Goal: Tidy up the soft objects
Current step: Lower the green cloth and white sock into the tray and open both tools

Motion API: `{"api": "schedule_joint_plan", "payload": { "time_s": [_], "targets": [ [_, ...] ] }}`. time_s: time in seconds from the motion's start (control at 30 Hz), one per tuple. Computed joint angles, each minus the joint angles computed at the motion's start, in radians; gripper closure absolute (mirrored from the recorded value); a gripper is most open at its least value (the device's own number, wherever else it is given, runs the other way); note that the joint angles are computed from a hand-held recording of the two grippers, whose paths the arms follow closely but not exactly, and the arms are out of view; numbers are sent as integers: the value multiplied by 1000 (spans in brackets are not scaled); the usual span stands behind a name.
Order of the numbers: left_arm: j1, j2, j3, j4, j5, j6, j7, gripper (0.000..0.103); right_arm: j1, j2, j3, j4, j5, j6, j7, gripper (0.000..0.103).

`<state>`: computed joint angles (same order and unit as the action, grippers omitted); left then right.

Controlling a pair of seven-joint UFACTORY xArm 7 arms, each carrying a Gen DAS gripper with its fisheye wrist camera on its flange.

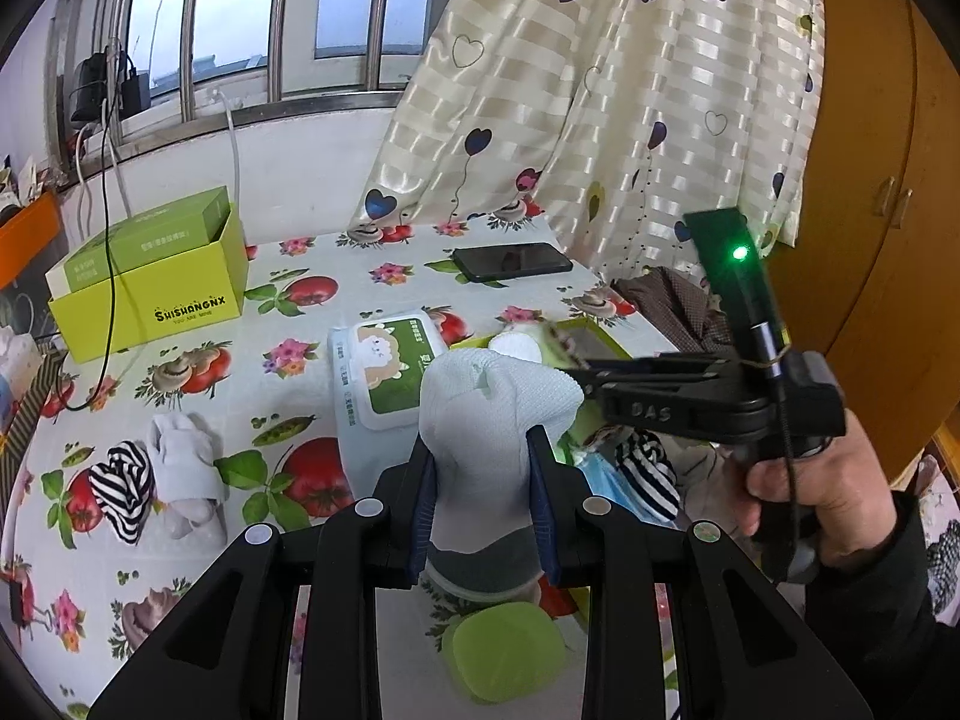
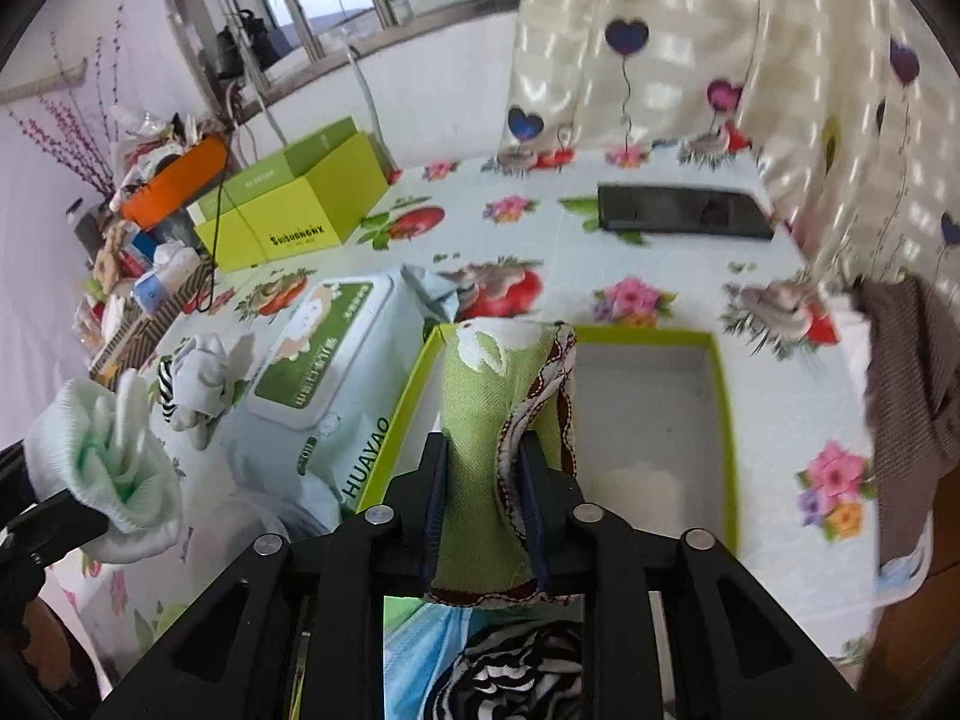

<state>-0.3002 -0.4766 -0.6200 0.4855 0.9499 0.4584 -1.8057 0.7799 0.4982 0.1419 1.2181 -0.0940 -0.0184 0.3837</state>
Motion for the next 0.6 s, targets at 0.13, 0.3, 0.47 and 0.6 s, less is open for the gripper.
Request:
{"api": "schedule_joint_plan", "payload": {
  "time_s": [0.13,0.3,0.47,0.6],
  "targets": [
    [17,39,6,21,25,-12,-2,74,-25,3,20,-9,15,-8,2,65],
    [17,111,46,60,67,-26,-3,74,-27,-46,14,-74,33,-83,2,59],
    [-15,200,103,120,102,-18,11,74,-4,-110,-18,-162,71,-163,5,59],
    [-51,293,159,176,109,-17,45,74,34,-154,-56,-224,126,-208,-16,59]
  ]
}}
